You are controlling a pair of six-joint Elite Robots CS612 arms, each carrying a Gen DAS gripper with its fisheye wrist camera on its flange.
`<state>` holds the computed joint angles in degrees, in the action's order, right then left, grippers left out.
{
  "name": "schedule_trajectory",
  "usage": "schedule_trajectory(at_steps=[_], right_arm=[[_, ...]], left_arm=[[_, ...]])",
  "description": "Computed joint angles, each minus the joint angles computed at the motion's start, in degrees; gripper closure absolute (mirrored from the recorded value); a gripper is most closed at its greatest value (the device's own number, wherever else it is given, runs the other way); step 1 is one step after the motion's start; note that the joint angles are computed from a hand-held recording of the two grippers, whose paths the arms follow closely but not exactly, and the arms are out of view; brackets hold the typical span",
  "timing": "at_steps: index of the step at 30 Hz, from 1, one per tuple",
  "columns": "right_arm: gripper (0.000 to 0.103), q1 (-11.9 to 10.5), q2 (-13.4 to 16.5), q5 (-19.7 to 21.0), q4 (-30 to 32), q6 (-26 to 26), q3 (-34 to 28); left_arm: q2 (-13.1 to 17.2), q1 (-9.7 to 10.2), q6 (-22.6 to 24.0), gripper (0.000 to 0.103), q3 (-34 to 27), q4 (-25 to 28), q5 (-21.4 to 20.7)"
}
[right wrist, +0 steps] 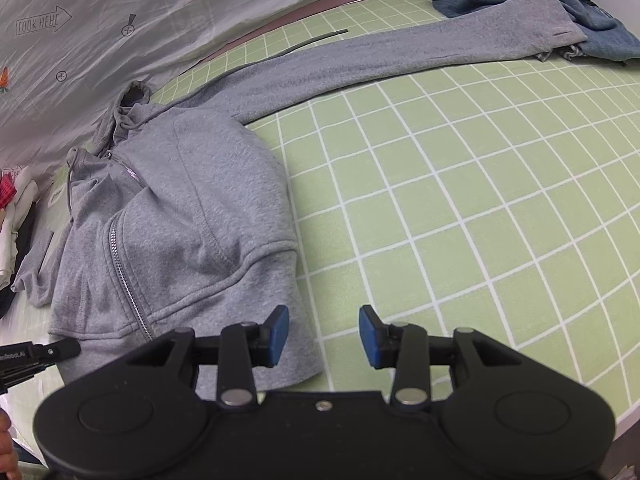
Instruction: Fold clothes
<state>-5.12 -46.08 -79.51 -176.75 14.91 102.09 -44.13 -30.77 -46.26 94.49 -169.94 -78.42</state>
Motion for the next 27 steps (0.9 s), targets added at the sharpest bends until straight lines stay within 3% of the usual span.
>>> schedule_trajectory(at_steps=[3,9,14,18,23,24,26,27], right_arm=[[0.064,0.4,0.0,-1.2,-0.3,-1.7,0.2],[0.064,2.2,0.3,-3.4,-0.1,-10.7,0.6],[0.064,2.2,0.3,2.2,-4.0,-10.7,2.6],[0.06,1.7,0.8,9.2,-7.2,-8.4,3.1],[0.06,3.1,2.5,9.2,-5.3,-8.8,0.2],[0.062,3.1,2.7,9.6,-5.0,-8.9,-0.2],[0.092,3.0,2.7,10.8,-4.6,-9.4,-0.7],[0.095,2.9,2.8,11.4,-4.4,-9.7,-1.0]], left_arm=[[-1.3,0.59,-7.3,0.096,1.6,4.2,2.7],[-1.8,1.05,-7.9,0.096,3.8,1.4,1.1],[-1.6,0.85,-3.5,0.095,4.6,-0.7,-1.0],[-1.5,1.3,-4.2,0.095,5.3,-2.4,-3.2],[-1.7,1.12,-3.4,0.095,5.5,-2.7,-3.4],[-1.8,1.14,-3.2,0.096,5.5,-2.7,-3.8],[-2.0,1.32,-3.4,0.096,5.4,-4.0,-5.1],[-2.1,1.47,-3.9,0.097,5.6,-5.6,-5.9]])
